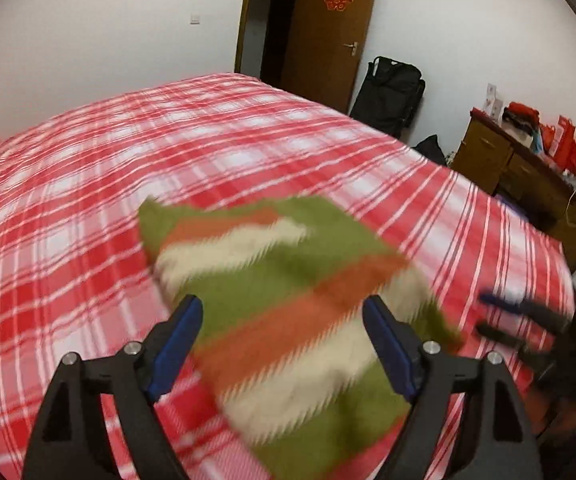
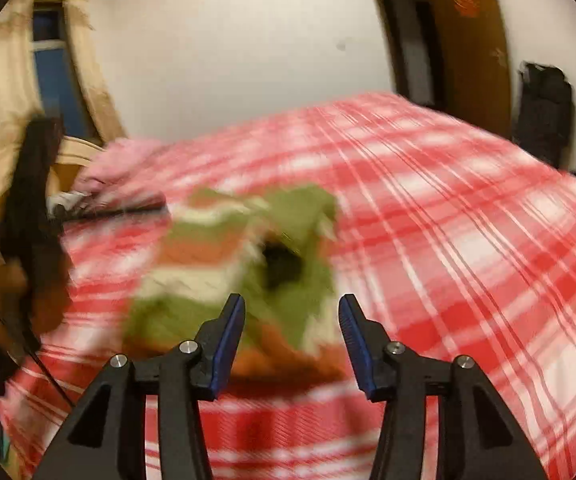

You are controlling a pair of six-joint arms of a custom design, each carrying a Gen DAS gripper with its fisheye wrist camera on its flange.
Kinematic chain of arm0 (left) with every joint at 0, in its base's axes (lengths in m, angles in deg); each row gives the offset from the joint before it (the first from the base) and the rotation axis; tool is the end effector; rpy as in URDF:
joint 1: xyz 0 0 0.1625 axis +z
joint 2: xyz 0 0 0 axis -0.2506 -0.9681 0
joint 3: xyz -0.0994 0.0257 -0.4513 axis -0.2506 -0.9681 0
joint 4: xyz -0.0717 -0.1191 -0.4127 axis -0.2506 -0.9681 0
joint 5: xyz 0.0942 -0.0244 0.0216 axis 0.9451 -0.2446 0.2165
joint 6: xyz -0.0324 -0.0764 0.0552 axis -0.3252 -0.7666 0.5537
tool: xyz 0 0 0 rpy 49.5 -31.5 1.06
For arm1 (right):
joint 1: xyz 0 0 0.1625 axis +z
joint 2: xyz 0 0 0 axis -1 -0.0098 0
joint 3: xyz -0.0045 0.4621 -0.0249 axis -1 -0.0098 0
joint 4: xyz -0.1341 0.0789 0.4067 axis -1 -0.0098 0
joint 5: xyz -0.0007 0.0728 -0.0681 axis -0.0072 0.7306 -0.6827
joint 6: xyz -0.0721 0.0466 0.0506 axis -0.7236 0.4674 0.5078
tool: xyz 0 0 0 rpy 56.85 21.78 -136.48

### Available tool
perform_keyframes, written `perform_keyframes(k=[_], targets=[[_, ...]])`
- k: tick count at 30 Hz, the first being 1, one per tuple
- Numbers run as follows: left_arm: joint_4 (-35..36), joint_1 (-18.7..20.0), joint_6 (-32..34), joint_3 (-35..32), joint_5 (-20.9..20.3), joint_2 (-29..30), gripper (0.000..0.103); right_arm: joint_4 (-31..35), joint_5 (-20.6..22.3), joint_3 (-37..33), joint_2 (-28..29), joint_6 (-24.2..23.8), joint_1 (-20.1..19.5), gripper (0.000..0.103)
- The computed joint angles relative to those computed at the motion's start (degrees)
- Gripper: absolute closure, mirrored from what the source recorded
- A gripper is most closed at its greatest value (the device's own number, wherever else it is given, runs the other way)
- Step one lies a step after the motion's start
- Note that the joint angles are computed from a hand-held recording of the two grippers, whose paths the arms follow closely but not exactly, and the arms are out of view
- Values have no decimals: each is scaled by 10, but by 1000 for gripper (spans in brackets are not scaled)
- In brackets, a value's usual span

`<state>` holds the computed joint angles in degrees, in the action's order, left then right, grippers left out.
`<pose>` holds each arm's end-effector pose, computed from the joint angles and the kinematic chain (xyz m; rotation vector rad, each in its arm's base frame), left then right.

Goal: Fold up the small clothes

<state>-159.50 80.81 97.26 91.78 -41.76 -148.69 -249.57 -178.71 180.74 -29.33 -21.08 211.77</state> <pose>-0.1155 -0.6533 0.3611 1.2346 2.5397 -0.5746 0.4034 -0.5192 0.0129 0.3415 -2.2654 1.3307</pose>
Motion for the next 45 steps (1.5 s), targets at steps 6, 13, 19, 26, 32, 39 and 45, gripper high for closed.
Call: perform_keyframes(k=[6,13,19,26,32,39,45], targets=[[-7,16,-13,33,27,-2,18,138,93,-65,-4,29,-32,40],[21,39,-64,27,6,19,4,274,41,-80,-17,145,-70,41],[16,43,-67,32,-5,14,2,299,-46,-108,0,102,-35,40],[-5,39,-58,51,6,7,0,342,-6,-210,35,35,-35,40],[-11,38,-60,59,8,3,0,421,-10,-251,52,85,-72,40],[-10,35,-59,67,12,-3,0,347,9,-206,37,49,-93,41],[10,33,-77,63,8,-19,0,349,9,-200,32,46,-88,41]])
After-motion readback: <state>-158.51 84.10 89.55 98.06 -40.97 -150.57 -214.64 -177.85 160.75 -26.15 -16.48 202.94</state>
